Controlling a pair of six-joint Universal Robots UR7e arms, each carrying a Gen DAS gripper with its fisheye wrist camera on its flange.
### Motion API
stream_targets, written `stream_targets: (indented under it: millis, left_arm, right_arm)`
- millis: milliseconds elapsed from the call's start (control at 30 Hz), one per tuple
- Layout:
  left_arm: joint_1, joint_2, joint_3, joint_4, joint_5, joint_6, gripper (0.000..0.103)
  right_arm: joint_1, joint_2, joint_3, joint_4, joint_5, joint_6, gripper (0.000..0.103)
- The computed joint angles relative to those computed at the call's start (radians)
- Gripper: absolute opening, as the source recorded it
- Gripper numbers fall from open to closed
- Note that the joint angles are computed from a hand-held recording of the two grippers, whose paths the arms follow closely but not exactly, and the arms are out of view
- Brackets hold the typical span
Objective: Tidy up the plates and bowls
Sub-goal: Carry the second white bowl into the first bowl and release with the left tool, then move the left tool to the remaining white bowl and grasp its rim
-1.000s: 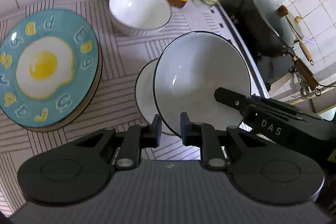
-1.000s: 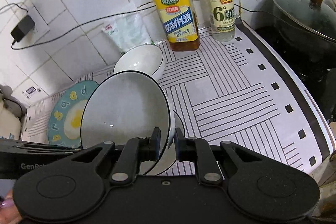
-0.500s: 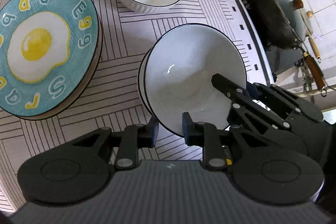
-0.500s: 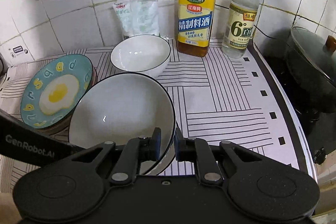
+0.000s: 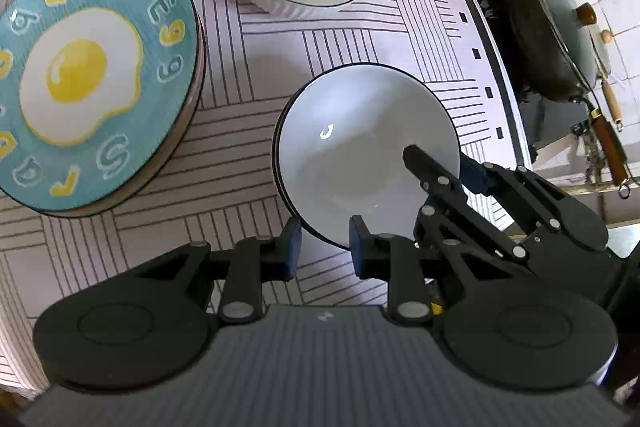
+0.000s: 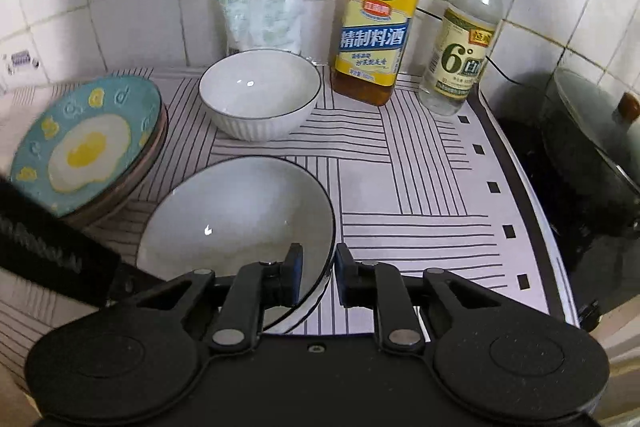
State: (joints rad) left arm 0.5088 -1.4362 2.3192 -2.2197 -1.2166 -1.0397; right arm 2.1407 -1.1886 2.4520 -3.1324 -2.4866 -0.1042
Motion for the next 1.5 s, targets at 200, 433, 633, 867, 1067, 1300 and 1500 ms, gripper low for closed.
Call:
stream_targets:
  millis: [200,433,633,867,1067,1300,1500]
  left_arm:
    - [-0.048,-0.026,-0.014,0.065,0.041,0.049,0.023]
    - [-0.103,-0.11,-0.036,0.217,0.123,0.07,0.023]
    - [-0.142,-0.18,-0.05,0.329,0.147,0.014,0.024]
    - [-0.177,-0.225,-0.066,0.432,0.178,-0.033,0.027]
    - [-0.182,-0.216,-0.108,0.502,0.253,-0.057,0.053]
    - [-0.128,-0.17,-0.159,0.496,0.329,-0.021,0.077]
    - [-0.063,-0.091,-0.174,0.405,0.438,0.006,0.096]
  right_arm:
    - [-0.002,-0.069,0.008,0.036,0.035,0.015,0.024]
    - [0.008,-0.219,-0.01,0.23,0.144,0.161,0.027]
    - [0.043,-0.278,-0.033,0.323,0.188,0.232,0.043]
    - [0.04,-0.278,-0.049,0.304,0.218,0.209,0.051]
    - [-0.004,-0.28,-0.1,0.319,0.343,0.16,0.073]
    - [-0.055,-0.225,-0.188,0.332,0.378,0.171,0.084]
    - [-0.132,-0.169,-0.246,0.313,0.451,0.126,0.087]
